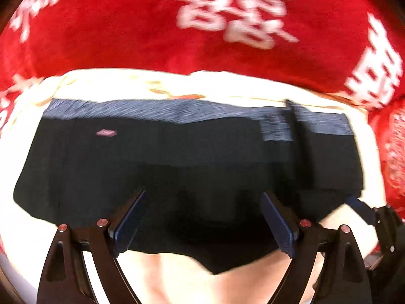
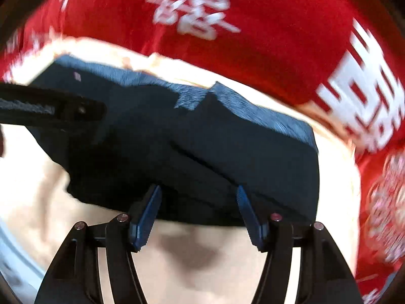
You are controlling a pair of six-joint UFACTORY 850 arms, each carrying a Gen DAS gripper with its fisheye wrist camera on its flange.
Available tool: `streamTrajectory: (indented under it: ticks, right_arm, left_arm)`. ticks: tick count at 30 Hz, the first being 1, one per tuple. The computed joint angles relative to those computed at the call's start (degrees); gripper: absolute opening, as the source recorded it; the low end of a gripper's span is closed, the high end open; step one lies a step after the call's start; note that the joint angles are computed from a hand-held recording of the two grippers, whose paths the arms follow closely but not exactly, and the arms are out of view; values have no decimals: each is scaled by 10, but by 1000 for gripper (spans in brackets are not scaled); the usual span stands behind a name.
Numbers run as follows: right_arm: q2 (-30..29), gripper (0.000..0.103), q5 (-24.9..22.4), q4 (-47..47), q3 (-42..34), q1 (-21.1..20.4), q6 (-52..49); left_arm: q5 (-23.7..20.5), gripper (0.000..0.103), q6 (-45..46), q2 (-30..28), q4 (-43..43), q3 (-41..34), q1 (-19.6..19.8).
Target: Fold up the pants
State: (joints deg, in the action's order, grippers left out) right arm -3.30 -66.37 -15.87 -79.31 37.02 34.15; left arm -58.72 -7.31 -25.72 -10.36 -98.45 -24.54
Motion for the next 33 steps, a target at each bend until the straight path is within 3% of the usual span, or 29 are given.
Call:
streamTrajectory:
  ticks: [6,10,11,14,15,17,18,20,29,33]
  right_arm:
    - [59,66,6,69,39,-77,30]
    - [75,66,3,92,54,-109,29]
    - [80,65,4,96,59,-114,31]
    - [91,58,10,110,69,-127,32]
    - [88,56,13,116,70,-131,31]
    - [88,45,17,131,78,-142,25]
    - [90,43,16,139,81,-149,22]
    - [97,42,13,146,84,-151,26]
    - [103,42,25,193,87,-182,-35]
    - [82,42,59,217,79,-189,-61]
  left_arm:
    - [-33,90,96,-54,-73,-80,-39]
    - [-51,85,87,-112,-92,-140,-50]
    - [-56,75,82,-122,-97,-149,-49]
    - [-72,60,82,-139,-105,-167,-51]
    - [-78,47,86,-145,-108,-173,-53]
    - [-92,39,89,-150,-109,-182,-56]
    - [-97,20,92,-149,-112,-182,-57]
    - [-108,7,103,-149,-144,-182,-50]
    - [-73,6,108,-85,-117,-78,-49]
    - [-57,6,104,-78,-111,-66,-53]
